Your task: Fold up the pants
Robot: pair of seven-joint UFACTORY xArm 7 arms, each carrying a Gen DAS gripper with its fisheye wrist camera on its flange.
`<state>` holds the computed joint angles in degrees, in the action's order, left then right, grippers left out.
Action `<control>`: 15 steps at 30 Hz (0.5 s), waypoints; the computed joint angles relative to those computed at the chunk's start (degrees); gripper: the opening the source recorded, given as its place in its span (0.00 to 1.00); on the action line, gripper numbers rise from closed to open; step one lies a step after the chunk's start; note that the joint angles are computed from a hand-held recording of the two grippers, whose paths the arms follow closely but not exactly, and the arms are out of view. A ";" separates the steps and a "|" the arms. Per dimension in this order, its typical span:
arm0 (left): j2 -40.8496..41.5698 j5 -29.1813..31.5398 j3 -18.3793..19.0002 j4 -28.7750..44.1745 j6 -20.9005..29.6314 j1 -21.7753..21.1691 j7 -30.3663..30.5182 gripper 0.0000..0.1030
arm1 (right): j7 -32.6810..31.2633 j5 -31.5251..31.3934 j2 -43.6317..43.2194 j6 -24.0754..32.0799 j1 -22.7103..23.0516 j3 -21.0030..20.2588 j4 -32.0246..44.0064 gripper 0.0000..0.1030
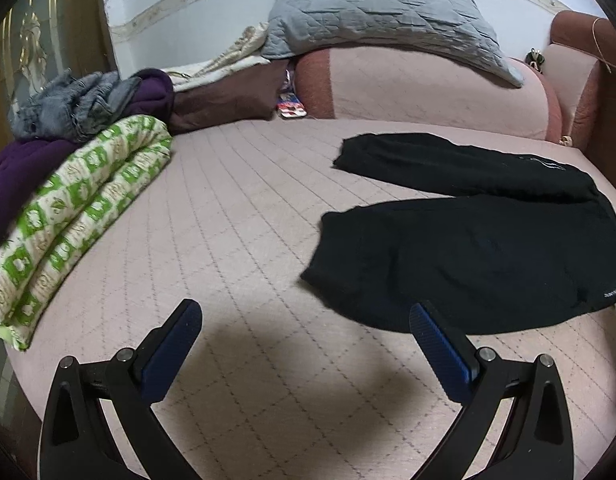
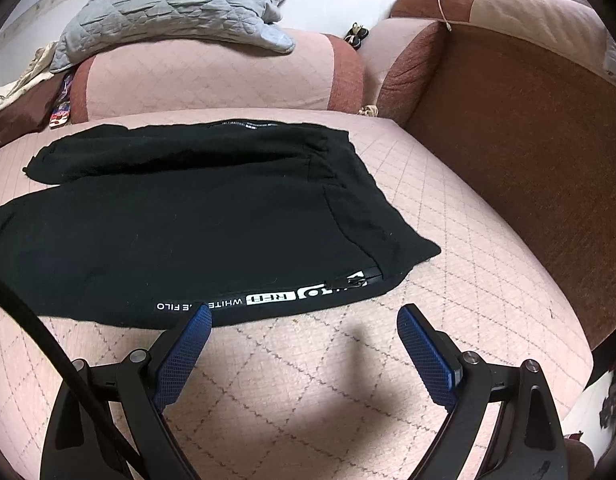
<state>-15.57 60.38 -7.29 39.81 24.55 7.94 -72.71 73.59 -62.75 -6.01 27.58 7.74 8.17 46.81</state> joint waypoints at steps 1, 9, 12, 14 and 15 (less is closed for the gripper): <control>0.12 -0.66 0.31 -0.04 -0.41 -0.16 0.57 1.00 | -0.35 0.55 0.17 0.04 0.03 -0.07 0.07 0.94; 0.87 -2.41 0.42 0.02 -1.20 -0.34 2.25 1.00 | -0.94 2.18 0.73 0.47 0.36 -0.21 0.54 0.94; 0.95 -2.78 0.40 0.07 -1.36 -0.32 2.53 1.00 | -1.27 2.26 0.86 0.51 0.47 -0.24 0.58 0.94; 0.96 -3.17 0.46 0.04 -1.49 -0.30 2.80 1.00 | -1.27 2.19 0.86 0.56 0.52 -0.25 0.57 0.94; 0.99 -3.38 0.48 0.03 -1.54 -0.29 2.97 1.00 | -1.31 2.20 0.94 0.62 0.56 -0.25 0.66 0.94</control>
